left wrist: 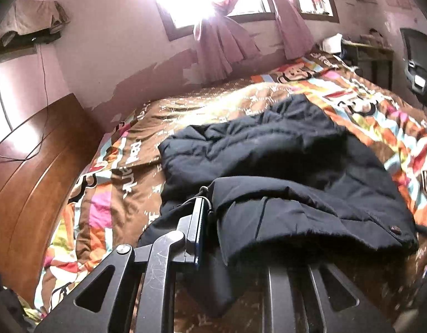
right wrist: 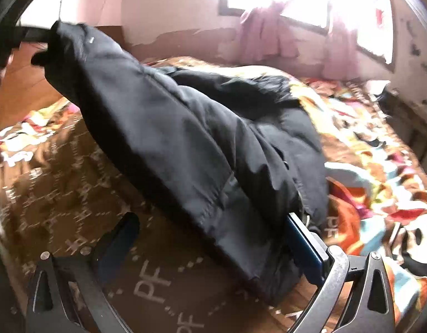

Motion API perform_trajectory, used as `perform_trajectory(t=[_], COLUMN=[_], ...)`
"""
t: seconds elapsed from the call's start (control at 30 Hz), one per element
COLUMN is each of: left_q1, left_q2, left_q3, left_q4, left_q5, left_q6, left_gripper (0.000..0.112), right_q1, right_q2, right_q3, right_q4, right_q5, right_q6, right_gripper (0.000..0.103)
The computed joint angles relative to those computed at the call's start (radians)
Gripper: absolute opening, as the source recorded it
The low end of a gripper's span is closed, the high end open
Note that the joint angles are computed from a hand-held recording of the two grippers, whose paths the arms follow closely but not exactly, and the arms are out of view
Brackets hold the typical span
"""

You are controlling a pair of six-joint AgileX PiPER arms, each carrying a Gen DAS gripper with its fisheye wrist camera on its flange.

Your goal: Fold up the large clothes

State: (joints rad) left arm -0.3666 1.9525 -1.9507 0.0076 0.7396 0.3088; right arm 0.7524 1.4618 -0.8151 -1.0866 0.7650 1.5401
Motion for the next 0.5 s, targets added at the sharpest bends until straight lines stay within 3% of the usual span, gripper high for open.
perform_trajectory(t=[0.13, 0.27, 0.5], left_q1=[-0.001, 0.014, 0.032], left_q2=[0.079, 0.112, 0.050], left_q3=[-0.167, -0.236, -0.113], left_q4=[-0.012, -0.035, -0.062], left_q5=[0.087, 0.126, 0.057], left_q6=[-0.028, -0.023, 0.016], left_gripper=[0.016, 0.016, 0.016], right_q1=[0.066, 0.094, 0.109], right_q2=[0.112, 0.220, 0.292], right_q3=[-0.080, -0.139, -0.163], right_q4=[-0.070, -0.115, -0.189], right_q5=[0.163, 0.270, 0.446], right_q6=[0.008, -0.021, -0.012], right_gripper=[0.103, 0.103, 0.102])
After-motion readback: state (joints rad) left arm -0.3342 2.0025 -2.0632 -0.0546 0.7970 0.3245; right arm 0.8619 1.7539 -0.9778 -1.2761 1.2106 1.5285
